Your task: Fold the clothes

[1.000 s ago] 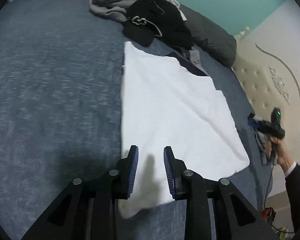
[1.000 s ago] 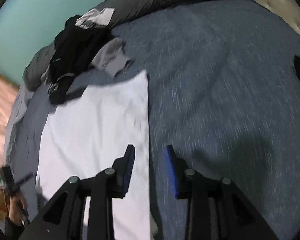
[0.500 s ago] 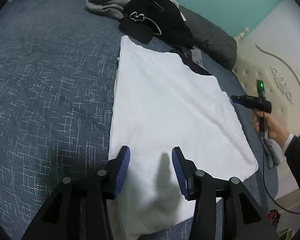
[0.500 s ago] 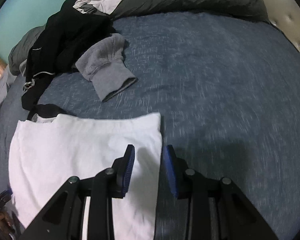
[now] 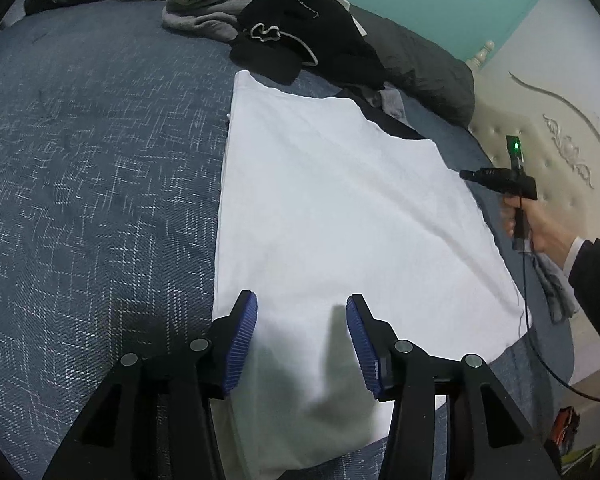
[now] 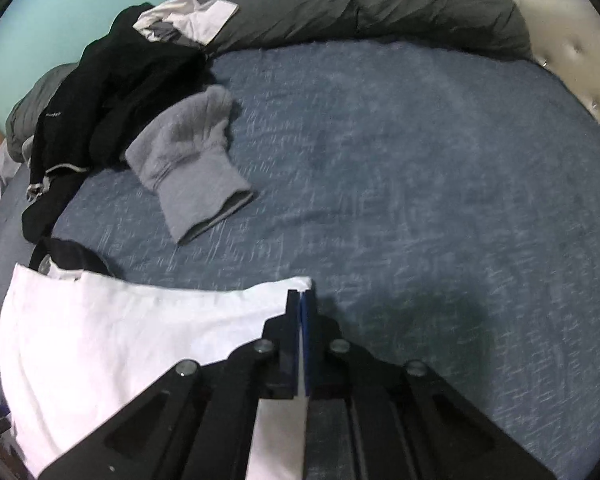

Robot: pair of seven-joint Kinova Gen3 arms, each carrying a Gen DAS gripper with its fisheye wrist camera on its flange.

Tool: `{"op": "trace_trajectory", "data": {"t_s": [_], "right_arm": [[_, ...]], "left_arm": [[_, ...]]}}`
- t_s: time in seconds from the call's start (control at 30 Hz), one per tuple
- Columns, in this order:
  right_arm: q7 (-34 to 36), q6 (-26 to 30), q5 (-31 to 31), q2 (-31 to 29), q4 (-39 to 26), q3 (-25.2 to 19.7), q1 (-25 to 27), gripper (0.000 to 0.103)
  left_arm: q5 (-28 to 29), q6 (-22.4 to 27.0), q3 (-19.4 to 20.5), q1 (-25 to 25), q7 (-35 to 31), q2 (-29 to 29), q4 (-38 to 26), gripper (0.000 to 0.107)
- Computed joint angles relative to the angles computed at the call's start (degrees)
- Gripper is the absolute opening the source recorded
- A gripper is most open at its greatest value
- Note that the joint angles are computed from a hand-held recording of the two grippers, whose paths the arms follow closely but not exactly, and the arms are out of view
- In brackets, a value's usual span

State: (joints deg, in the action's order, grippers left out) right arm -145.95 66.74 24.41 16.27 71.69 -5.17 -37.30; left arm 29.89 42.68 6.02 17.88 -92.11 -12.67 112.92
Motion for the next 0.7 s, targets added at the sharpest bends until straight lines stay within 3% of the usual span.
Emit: {"op": "trace_trajectory", "data": {"t_s": [0.27, 0.47, 0.57, 0.63, 0.7], "right_arm": [[-5.61, 3.17, 7.45, 0.17, -0.21, 1.22, -2.42, 0.0], [-4.27, 6.55, 5.53, 2.57, -3.15, 1.34, -1.61, 0.0], [-1.4, 6.77, 0.32, 3.96, -4.69, -0.44, 1.39, 0.001], [-0.77, 6.78, 0.5, 3.98, -4.86, 0.41, 0.16, 0.001], [-3.04, 5.64, 2.0, 2.37, -3.31, 2.02, -1.89, 0.008]], "left_arm": [[1.72, -0.16, -0.79, -0.09, -1.67, 0.01, 0.65, 0.05], [2.36, -0.4, -1.06, -0.09, -2.59, -0.04, 1.13, 0.05], [2.46, -0.42, -0.97, -0.21, -2.64, -0.06, 1.19, 0.05], [2.37, -0.39, -0.84, -0.27, -2.53, -0.01, 1.17, 0.05], [2.62, -0.25, -1.0, -0.3, -2.64, -0.01, 1.18, 0.05]]}}
